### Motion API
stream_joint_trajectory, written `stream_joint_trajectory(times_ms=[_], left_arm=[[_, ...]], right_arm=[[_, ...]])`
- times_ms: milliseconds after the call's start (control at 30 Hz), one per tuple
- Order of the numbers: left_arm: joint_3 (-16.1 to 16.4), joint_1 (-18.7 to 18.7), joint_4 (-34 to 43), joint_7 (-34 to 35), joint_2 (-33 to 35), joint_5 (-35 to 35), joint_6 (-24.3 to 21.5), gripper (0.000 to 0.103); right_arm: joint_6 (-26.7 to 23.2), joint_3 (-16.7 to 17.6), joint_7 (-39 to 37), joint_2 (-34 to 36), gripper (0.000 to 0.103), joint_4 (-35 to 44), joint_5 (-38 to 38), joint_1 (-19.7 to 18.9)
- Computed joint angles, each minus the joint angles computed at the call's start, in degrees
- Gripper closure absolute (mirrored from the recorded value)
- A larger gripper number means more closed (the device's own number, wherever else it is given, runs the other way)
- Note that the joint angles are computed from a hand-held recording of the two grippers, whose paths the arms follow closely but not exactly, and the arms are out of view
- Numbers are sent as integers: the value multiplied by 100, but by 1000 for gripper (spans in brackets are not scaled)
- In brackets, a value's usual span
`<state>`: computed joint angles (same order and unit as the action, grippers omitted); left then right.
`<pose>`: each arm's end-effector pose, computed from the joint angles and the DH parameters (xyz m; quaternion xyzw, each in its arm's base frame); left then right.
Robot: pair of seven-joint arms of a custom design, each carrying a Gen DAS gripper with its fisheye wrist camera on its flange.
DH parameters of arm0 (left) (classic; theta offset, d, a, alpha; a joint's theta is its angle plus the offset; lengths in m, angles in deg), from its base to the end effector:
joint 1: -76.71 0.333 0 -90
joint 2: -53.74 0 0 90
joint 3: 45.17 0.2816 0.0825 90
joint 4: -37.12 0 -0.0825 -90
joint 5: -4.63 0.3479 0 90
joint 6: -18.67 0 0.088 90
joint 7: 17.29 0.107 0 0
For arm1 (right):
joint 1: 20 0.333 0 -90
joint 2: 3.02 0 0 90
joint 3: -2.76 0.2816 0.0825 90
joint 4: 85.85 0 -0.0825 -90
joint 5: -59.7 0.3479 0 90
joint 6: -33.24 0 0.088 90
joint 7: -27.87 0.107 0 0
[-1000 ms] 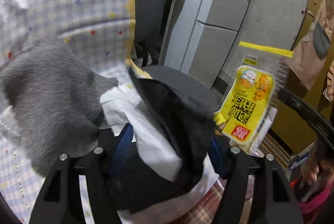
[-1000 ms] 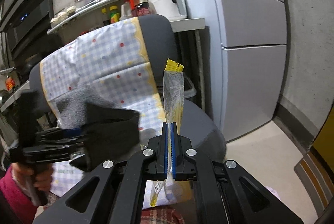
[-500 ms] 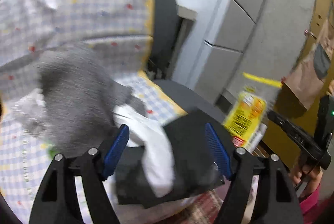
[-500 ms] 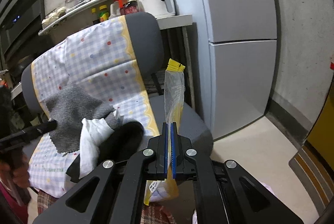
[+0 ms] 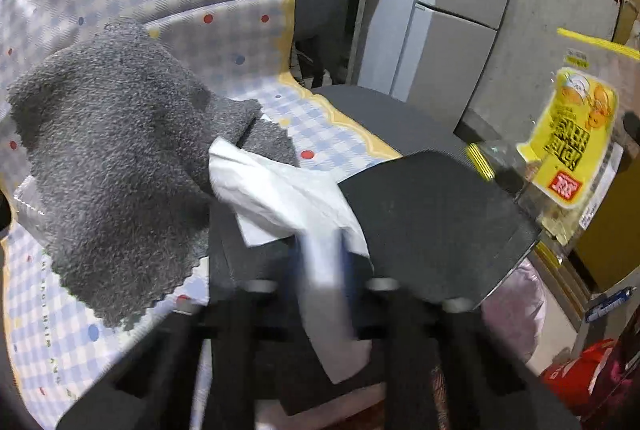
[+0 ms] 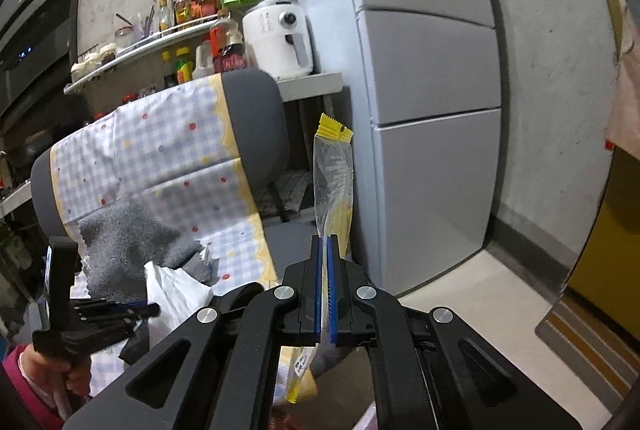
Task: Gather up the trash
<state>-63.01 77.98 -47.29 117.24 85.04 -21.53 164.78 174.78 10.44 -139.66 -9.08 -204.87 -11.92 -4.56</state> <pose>0.6776 -0.1500 0.4181 -0.4096 0.8410 -0.3400 0.0969 0.4883 0.2132 0.5081 -0.4266 0.7464 -0.3884 0.3317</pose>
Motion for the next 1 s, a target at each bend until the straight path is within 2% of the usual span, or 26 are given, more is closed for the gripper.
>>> stream_joint_trajectory(times_ms=[100, 167, 267, 367, 433, 600, 733, 867, 900, 967, 1000], left_arm=[[-518, 418, -394, 839, -312, -904, 201, 103], [-959, 752, -822, 1816, -700, -1890, 343, 103], [-1333, 1059, -1256, 2924, -1182, -3097, 27, 103], [-1480, 1108, -1615, 3723, -1538, -3923, -444, 103], [-1479, 981, -1775, 3961, -1639, -4152, -673, 103], [-1310, 548, -2129, 4149, -1772, -4282, -913, 103], [-1088, 147, -2242, 4121, -1702, -4159, -869, 103], [-808, -223, -2291, 4053, -1659, -3992, -743, 103], [-728, -297, -2268, 4018, -1643, -3947, -753, 103], [-570, -446, -2260, 3973, -1613, -3890, -736, 103], [-492, -512, -2256, 3972, -1602, -3878, -738, 103]], right_arm=[[-323, 84, -62, -308, 100, -264, 84, 33], [-600, 176, -164, -545, 100, -475, 227, 48], [-1094, 358, -375, -954, 100, -845, 550, 75], [-1499, 518, -482, -1327, 100, -1232, 948, 97], [-1649, 601, -409, -1534, 100, -1500, 1192, 90], [-1728, 781, 92, -1865, 100, -2216, 1586, 55], [-1723, 844, 409, -1809, 99, -2553, 1634, 24], [-1468, 772, 790, -1686, 95, -2859, 1517, -12], [-1360, 722, 861, -1650, 92, -2919, 1509, -22], [-1242, 676, 1023, -1613, 79, -3007, 1506, -45], [-1224, 672, 1084, -1632, 78, -3043, 1490, -52]])
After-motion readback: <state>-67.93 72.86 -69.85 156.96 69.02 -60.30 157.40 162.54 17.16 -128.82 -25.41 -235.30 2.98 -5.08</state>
